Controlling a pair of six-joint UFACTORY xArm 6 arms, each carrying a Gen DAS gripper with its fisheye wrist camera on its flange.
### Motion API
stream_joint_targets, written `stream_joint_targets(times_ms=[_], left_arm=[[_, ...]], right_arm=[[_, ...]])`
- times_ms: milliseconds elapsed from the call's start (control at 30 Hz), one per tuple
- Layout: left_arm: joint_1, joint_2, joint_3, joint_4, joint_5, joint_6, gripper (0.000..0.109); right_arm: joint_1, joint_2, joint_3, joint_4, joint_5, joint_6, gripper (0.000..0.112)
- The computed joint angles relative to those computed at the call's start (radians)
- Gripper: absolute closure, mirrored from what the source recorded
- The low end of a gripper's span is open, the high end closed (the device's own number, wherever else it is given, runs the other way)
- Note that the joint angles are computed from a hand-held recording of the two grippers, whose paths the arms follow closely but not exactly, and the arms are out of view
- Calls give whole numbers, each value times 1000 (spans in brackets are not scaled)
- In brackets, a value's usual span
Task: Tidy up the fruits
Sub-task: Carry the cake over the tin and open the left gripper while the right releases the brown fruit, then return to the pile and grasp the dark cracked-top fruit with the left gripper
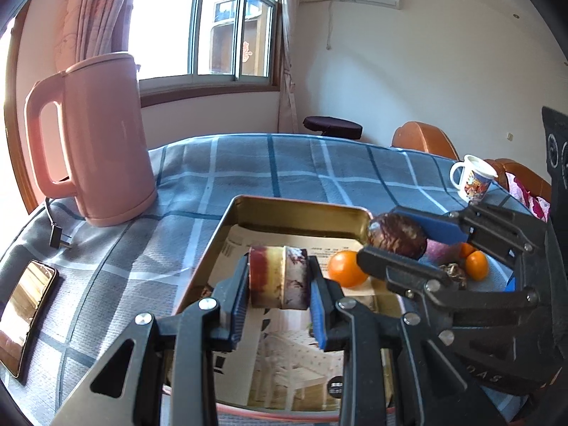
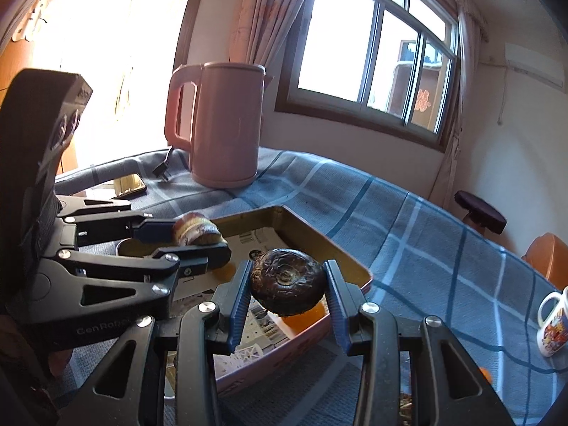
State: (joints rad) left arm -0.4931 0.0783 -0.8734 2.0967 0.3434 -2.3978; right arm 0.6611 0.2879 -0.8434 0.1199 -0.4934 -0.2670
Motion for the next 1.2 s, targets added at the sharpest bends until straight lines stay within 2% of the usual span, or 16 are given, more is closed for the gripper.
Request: stream_joint_targets(times_ms=[133, 333, 400, 500, 600, 667, 700, 733, 767, 867, 967, 1033, 1133, 1200], left_arm=[[23, 11, -9, -22, -33, 25, 77], [47, 29, -23, -59, -77, 66, 77], [49, 34, -25, -82, -78, 87, 76], [43, 30, -19, -114, -62, 118, 76], [38, 28, -15, -135, -50, 146, 74], [25, 13, 0, -143, -14, 142, 62], [18, 0, 13, -129, 8, 111, 52], [9, -18, 28, -90, 27, 50, 46], [8, -27, 35, -72, 30, 26, 45], [-23, -47, 44, -62, 65, 3, 44], [-58, -43, 24, -39, 72, -16, 36], [-98, -20, -8, -54, 82, 24, 35], [-135, 35, -76, -76, 56, 85, 35], [-153, 72, -116, -93, 41, 125, 35]], right_arm=[[-4, 30, -48, -26, 71, 41, 70], [10, 56, -91, 35, 157, 8, 70], [-5, 57, -98, -37, 187, 66, 70], [21, 68, -123, 82, 229, -42, 70], [13, 68, -121, 35, 236, -8, 67], [22, 64, -114, 83, 216, -42, 55], [30, 56, -100, 134, 190, -75, 55], [30, 46, -87, 142, 178, -77, 55], [23, 31, -62, 123, 157, -57, 55], [15, -34, 32, 198, 74, -102, 54], [-35, -113, 138, 200, 2, -65, 51], [-71, -156, 198, 248, -43, -70, 45], [-98, -189, 244, 393, -90, -131, 44], [-133, -207, 269, 419, -92, -119, 44]])
